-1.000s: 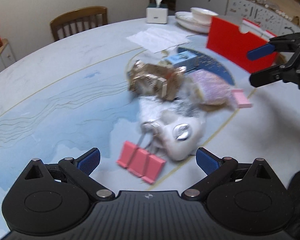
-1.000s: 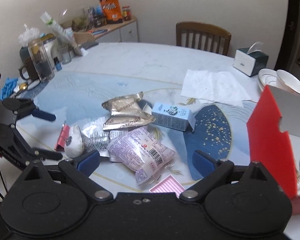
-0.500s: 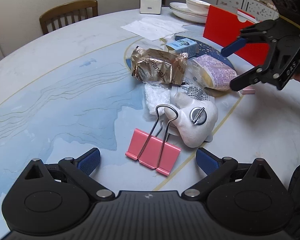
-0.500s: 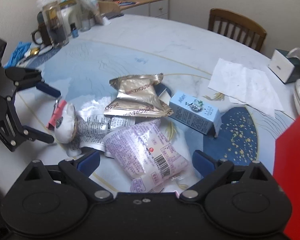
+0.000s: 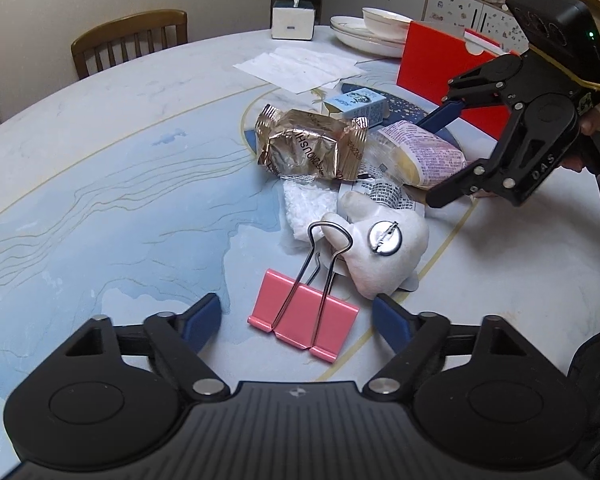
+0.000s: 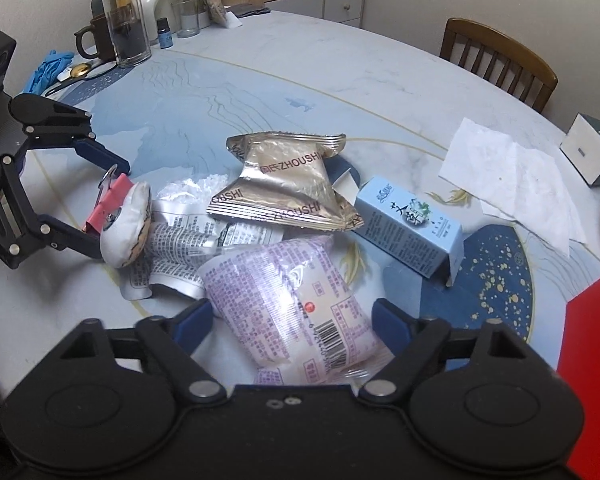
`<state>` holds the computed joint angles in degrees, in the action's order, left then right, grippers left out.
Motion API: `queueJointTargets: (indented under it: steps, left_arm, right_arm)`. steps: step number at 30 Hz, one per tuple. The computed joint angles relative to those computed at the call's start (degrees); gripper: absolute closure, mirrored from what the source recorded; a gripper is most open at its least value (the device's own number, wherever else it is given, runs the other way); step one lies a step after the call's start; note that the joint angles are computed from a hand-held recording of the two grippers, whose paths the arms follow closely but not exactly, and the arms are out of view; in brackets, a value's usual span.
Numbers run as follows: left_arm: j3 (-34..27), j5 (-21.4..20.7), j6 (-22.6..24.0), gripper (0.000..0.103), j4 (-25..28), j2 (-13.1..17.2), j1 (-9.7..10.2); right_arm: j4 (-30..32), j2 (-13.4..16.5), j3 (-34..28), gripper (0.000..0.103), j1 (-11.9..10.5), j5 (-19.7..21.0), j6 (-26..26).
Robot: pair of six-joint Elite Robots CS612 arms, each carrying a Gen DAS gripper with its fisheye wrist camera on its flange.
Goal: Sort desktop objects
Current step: 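Grasp the pink binder clip with the left tool while the right tool grasps the purple snack bag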
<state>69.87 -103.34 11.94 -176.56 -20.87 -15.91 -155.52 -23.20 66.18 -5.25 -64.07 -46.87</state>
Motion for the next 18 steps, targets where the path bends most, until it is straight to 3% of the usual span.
queueJointTargets:
  steps: [5,6,13,18]
  left_arm:
    - [0.3,0.8,-1.2,0.038,-1.1,0.0,-0.10]
    - [0.4,0.9,-1.5,0.045,-1.3,0.0,-0.11]
    - [1.1,2.2,-3.6,0.046,-2.2,-0.3,-0.41]
    - [1.7,2.2,-5.8,0.046,-3.2,-0.6,-0.48]
  right_arm:
    - [-1.3,-0.1,0.4,0.029,0.0,-0.5,0.2]
    - [-1.8,-0.1,0.6,0.032,0.1,-0.8,0.2]
    - [-4.3,-1.1,2.6,0.046,0.1,-1.5,0.2]
    - [-6.2,-2.0,4.2,0.048,-0.2,-1.5,2.0]
